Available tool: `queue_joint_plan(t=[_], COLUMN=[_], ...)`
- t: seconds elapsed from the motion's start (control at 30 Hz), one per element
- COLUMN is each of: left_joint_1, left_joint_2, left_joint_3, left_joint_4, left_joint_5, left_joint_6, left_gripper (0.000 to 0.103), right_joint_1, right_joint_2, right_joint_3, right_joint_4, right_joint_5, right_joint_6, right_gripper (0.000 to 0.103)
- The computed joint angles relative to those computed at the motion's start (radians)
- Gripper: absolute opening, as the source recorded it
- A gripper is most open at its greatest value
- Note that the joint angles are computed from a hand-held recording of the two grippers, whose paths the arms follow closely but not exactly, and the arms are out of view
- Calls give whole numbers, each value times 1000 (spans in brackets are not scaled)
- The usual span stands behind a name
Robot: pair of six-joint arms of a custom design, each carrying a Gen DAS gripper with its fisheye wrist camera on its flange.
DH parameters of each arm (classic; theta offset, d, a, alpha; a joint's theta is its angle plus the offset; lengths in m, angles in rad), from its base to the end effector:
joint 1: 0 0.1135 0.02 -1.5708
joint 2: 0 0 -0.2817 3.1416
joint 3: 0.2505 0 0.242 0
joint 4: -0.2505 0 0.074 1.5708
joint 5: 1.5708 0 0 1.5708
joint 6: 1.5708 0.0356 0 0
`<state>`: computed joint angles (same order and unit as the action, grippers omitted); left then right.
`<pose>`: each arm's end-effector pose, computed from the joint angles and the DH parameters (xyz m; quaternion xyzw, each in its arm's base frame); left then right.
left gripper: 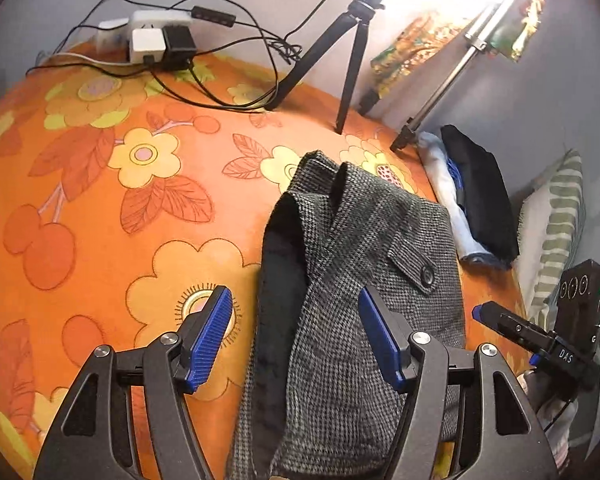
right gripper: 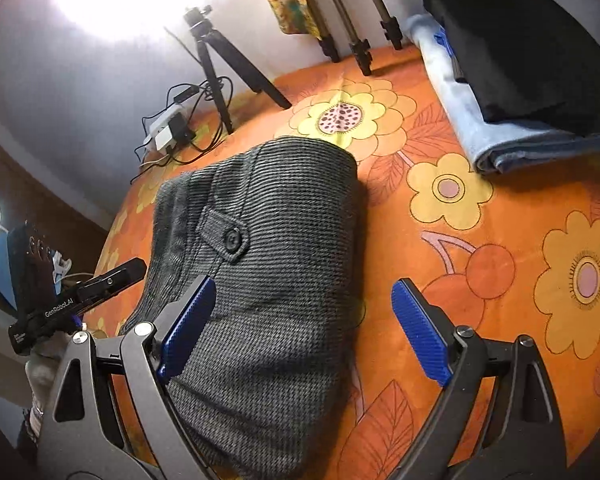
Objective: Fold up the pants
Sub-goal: 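Position both open grippers at opposite sides of the folded shorts, then close both grippers on the folded shorts bundle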
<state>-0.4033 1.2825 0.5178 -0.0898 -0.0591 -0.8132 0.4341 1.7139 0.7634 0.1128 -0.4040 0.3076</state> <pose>0.2055 -0.0854 0.1819 -0.2007 0.9144 -0.1775 0.3034 0.2814 0.1459 0.1571 -0.1296 0.9082 0.3018 0.2594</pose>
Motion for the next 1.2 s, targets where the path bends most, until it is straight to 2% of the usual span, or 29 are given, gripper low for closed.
queue_joint_plan(t=[0.47, 0.6, 1.2], left_joint_1=[9, 7, 18], left_joint_2=[113, 126, 146], left_joint_3=[29, 34, 22], left_joint_4=[33, 31, 72], left_joint_5=[11, 2, 13], left_joint_6=[39, 35, 37], left_gripper=[65, 65, 67], right_joint_1=[-12, -3, 23], right_joint_2=[104, 129, 128], right_joint_3=[68, 79, 85], right_joint_4=[-19, -24, -23], right_joint_5=[-1, 6, 25], right_joint_6=[-12, -16, -41], right_gripper=[91, 86, 80])
